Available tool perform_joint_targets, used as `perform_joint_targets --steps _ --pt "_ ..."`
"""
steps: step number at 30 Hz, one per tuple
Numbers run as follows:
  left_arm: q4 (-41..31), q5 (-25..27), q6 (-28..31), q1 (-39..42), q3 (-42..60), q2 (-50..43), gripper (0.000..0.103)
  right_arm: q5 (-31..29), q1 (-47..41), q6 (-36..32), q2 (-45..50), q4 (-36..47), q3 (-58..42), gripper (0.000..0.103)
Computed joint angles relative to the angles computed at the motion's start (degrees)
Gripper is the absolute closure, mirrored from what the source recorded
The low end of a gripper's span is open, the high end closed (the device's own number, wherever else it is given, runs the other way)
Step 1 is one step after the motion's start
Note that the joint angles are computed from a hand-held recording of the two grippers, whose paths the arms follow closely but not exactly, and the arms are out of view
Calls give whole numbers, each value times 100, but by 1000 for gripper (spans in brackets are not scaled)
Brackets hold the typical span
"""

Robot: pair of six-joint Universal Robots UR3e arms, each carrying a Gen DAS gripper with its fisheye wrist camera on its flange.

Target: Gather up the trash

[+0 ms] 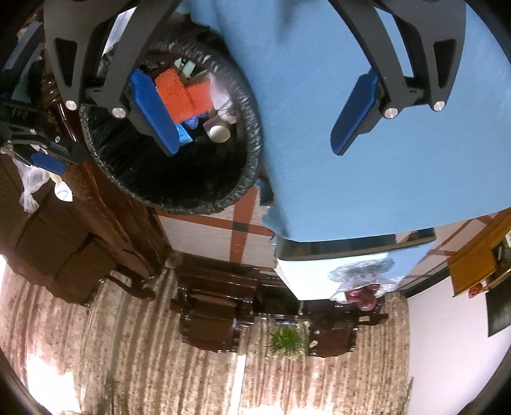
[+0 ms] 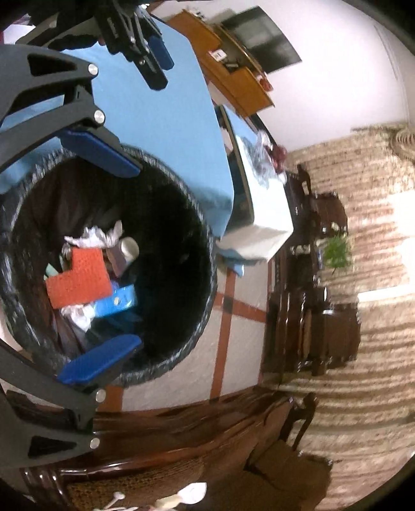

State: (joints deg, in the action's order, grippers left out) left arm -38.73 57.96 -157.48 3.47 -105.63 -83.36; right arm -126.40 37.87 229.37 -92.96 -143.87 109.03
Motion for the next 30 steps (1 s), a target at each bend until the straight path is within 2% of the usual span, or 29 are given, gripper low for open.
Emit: perform_joint_targets --steps 12,20,30 --pt "-1513 -435 691 1080 -313 1535 8 -595 977 448 933 1428 -2059 6" --pt "-2524 -859 1090 1766 -43 2206 7 -871 1334 555 1229 2092 -2936 6" --pt "-4330 -1570 1915 2745 576 2816 5 -1333 1720 577 1583 2780 -3879 6"
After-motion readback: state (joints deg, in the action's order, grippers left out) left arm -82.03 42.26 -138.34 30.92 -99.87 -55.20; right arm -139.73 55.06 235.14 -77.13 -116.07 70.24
